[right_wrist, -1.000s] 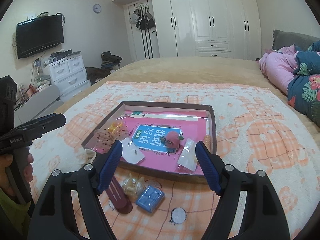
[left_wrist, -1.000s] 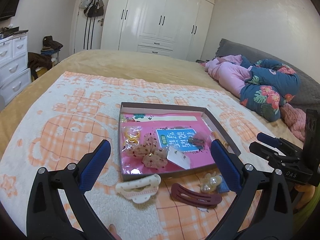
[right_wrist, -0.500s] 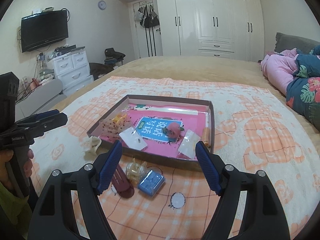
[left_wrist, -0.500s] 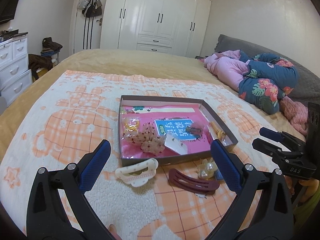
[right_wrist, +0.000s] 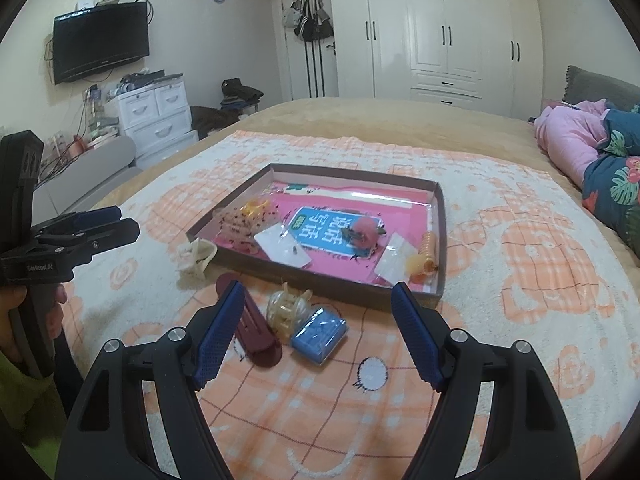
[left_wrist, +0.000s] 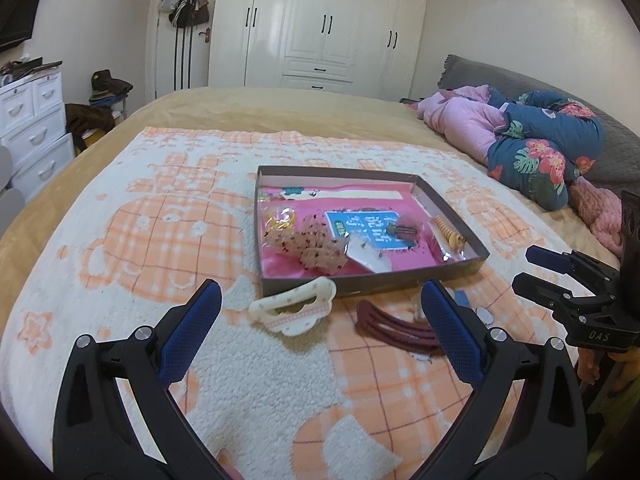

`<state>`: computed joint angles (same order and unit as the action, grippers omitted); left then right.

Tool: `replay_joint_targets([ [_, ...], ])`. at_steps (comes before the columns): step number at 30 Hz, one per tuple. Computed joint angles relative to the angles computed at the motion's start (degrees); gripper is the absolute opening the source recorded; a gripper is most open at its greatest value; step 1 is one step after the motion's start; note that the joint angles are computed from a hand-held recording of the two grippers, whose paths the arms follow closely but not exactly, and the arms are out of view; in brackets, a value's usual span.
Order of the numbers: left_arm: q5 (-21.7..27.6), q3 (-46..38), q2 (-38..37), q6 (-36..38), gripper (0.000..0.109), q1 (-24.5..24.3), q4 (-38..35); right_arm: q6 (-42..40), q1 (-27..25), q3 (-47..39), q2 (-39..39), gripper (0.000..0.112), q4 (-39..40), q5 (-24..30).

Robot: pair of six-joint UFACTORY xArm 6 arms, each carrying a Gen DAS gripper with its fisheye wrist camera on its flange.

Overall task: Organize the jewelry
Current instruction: 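Move both tools toward the white hair claw and clear hair clip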

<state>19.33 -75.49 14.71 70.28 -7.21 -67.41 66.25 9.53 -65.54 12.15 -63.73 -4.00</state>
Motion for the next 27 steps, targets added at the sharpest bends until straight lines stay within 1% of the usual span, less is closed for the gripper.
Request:
replay_joint_targets([
  [2,-0.09,0.52,-0.21,0.13,0.092,0.23,0.02,-2.81,0.55,0.31,0.16,0.073,2.60,-0.01],
  [6,-0.64,1.59,-0.42,-0.32,0.092,0.60,0.80,-11.66,1.96,1.17,0.84,0.073,11.10,-0.02],
  [7,-0.77,1.79,-0.34,-0.51,0.092,0.76,1.03,-12.82,2.24,1.24,1.00,0.073,12.20,0.11],
  [11,-1.35,1.94,0.34,-1.24,0.092,1.13,1.88,-24.07,4.11,1.69,2.32,0.073,23.64,0.58],
  [13,-2.02,1.86,0.87,-1.95,0.092,1.08,2.93,-27.90,4.95,1.42,2.99,0.073,27.59,0.99],
  [17,-2.42,1.57,1.97,-3.42,0.092,1.05,4.72,-40.35,7.11,0.56,4.65,0.073,40.03,1.65],
  [19,-2.57,1.34,2.52,-3.86,0.092,1.12,5.31,-45.34,8.04,-0.27,5.60,0.069,45.01,2.32],
  [22,-2.77,1.09,3.16,-4.27,0.092,1.10,5.82,-49.45,8.88,-2.21,7.41,0.067,48.99,3.54],
  [25,-3.13,0.47,4.23,-4.62,0.092,0.98,6.45,-48.86,8.93,-4.45,9.15,0.063,48.05,5.38],
  [27,-3.40,-0.25,5.36,-5.73,0.092,0.86,7.84,-46.80,8.70,-6.25,10.46,0.061,45.95,6.58],
])
